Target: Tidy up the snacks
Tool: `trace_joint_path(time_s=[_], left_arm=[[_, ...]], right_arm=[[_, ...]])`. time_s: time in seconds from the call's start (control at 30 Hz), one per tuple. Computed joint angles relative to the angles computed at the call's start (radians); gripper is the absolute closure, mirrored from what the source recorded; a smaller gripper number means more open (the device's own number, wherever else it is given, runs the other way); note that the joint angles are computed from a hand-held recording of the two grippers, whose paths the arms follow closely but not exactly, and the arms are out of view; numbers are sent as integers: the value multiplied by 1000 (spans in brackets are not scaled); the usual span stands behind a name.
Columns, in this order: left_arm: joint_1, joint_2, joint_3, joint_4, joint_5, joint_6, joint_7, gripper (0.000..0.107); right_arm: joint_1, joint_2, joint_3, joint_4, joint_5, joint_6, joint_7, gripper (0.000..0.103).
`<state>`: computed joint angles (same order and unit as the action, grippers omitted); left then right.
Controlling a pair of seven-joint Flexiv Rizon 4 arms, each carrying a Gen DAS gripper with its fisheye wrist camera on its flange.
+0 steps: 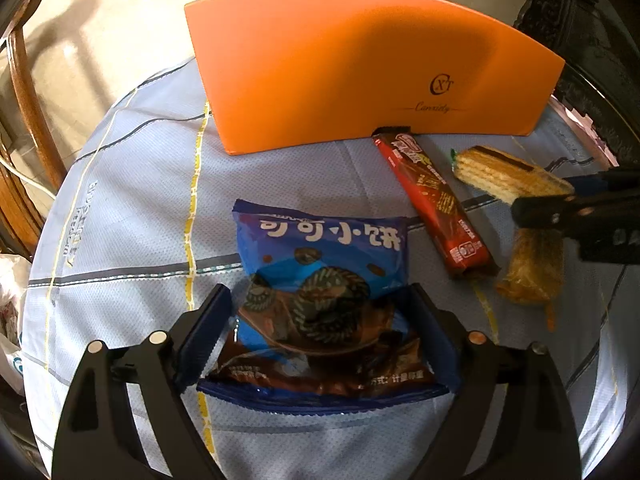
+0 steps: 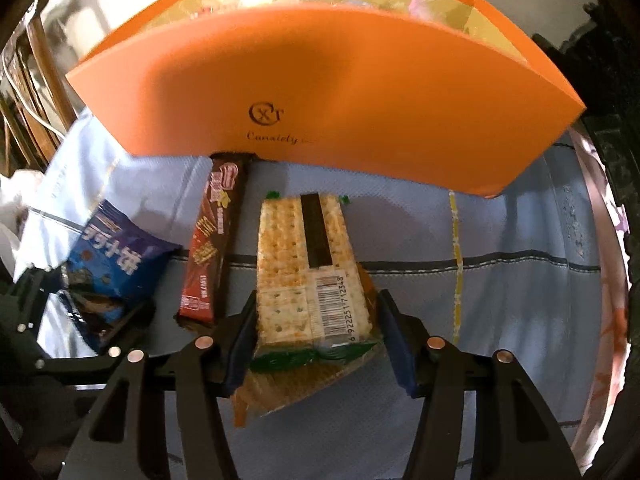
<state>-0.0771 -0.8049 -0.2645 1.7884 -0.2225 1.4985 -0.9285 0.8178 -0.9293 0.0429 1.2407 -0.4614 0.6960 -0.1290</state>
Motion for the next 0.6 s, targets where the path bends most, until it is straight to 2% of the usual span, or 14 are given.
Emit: trace_joint_path(time_s=[0.17,0.27,0.4,0.47,0.5,0.53,0.6], left_arm=[[18,8,-16,20,0,4,7,21],[54,16,-56,46,10,13,43,35],[82,29,-84,68,-3,-4,67,38],[81,33,-80,79,-5,6,71,38],[77,35,-74,81,-5,8,71,38],[70,38,-66,84,-3,12,70,38],[56,40,-51,83,-2,14,63,37]], right_arm=[[10,73,-21,125,-37,100,76,48],[12,108,-11,175,-45,111,105,49],[12,103,14,201,-33,122,130,48],[20,100,8,210,-43,143,150,44],[18,103,9,216,-45,146,149,38],[12,102,18,207,-38,121,135,26],[0,92,32,185,-23,94,106,19]])
